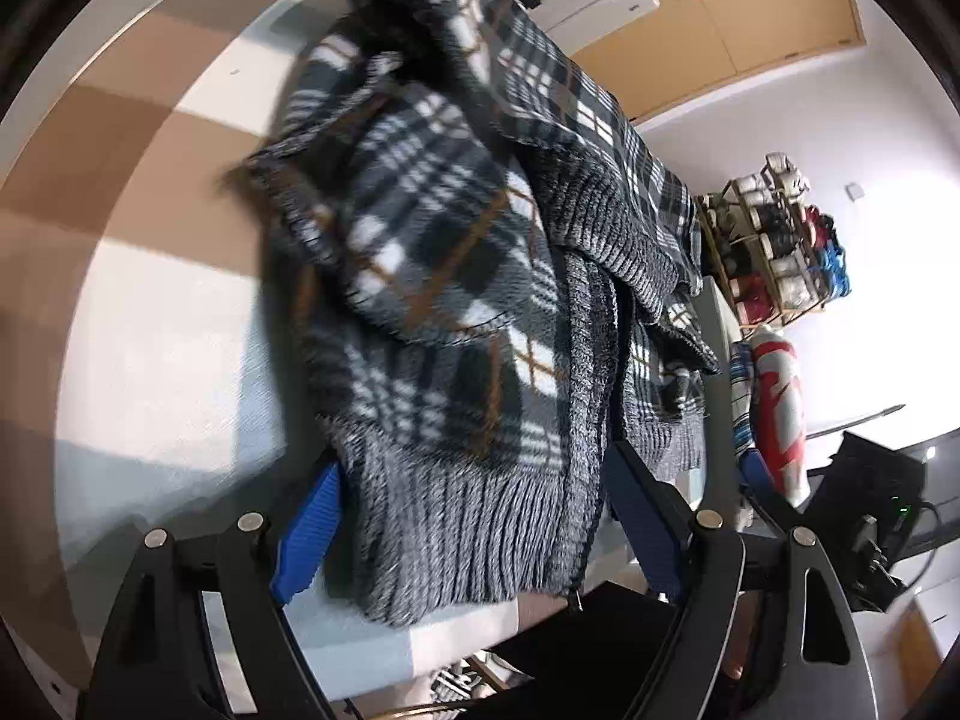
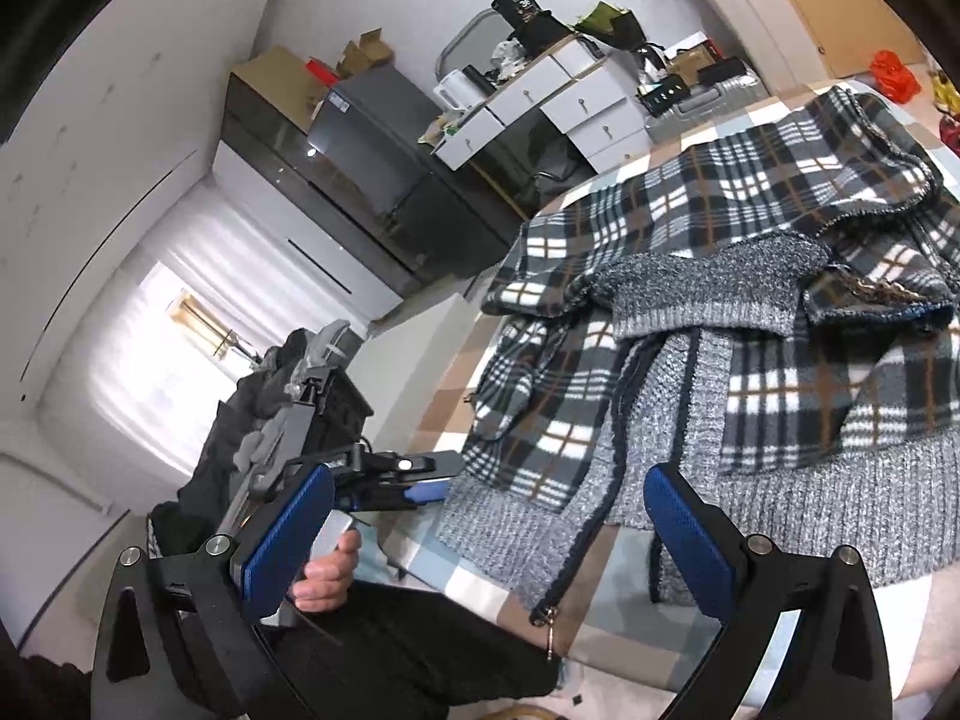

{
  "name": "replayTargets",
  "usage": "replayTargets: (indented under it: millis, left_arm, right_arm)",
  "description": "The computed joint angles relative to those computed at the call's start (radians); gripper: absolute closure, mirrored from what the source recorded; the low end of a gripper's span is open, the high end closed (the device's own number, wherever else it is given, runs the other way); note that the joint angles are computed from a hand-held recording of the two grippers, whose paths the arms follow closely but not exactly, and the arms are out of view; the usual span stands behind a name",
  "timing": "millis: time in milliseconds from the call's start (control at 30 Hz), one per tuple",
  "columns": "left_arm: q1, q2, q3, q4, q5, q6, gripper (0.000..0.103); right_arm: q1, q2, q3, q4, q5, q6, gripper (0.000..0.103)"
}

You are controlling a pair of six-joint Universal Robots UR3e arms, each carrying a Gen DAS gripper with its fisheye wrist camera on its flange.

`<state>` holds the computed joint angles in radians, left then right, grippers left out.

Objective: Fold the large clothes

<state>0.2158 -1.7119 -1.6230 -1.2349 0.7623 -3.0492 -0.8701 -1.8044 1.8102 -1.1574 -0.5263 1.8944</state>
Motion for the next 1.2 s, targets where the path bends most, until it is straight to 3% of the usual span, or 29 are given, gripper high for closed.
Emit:
replayTargets:
  millis: [67,167,233,300,333,367,567,733,900,967,1100,1200]
  left_arm:
    - [-0.003,-0.04,0.0,0.004,-0.078,-0.029,0.023]
    - [-0.003,-0.061,-0.034,0.114,-0.104,-0.113,0.023]
    - [-0.003,-0.074,-0.028,0.12,-0.119,-0.118,0.026]
    - [-0.012,-0.079,-0.023,0.142,-0.101,-0.143,0.06]
    - [-0.017,-0.082,-0.016,0.141,-0.085,-0.149,0.085]
    - [-0.012,-0.077,-0.031,0.151,-0.088,-0.158,0.09]
    - [0.036,0.001,-0.112,0.174,-0.097,-0.151,0.093]
    - [0.113,0.07,-0.201,0.146,-0.22,-0.098,0.093]
    - [0.161,0.098,-0.234,0.086,-0.311,-0.031,0.093]
    - [0.16,0.082,-0.213,0.047,-0.318,-0.008,0.093]
    - [0.143,0.062,-0.165,0.015,-0.283,0.017,0.093]
    - [0.123,0.06,-0.135,-0.007,-0.244,0.026,0.093]
  right_arm:
    - [0.008,-0.01,0.008,-0.018,-0.002,0.008,0.0]
    - [0.011,-0.025,0.009,-0.016,-0.008,-0.008,0.0]
    - [-0.009,-0.046,0.007,0.026,-0.002,-0.052,0.0]
    - [-0.027,-0.046,-0.005,0.067,0.005,-0.084,0.0]
    - [-0.037,-0.041,-0.01,0.078,0.006,-0.091,0.0]
    - [-0.043,-0.037,-0.011,0.078,0.006,-0.088,0.0]
    - [-0.069,0.014,-0.028,0.049,-0.002,-0.021,0.0]
    - [-0.122,0.023,-0.008,-0.038,-0.011,0.088,0.0]
    - [-0.29,0.059,-0.08,0.128,-0.044,0.018,0.0]
    - [-0.346,0.061,-0.097,0.04,-0.084,0.078,0.0]
    - [-0.325,0.185,-0.185,-0.269,-0.249,0.316,0.0]
    - [-0.261,0.347,-0.326,-0.26,-0.355,0.357,0.0]
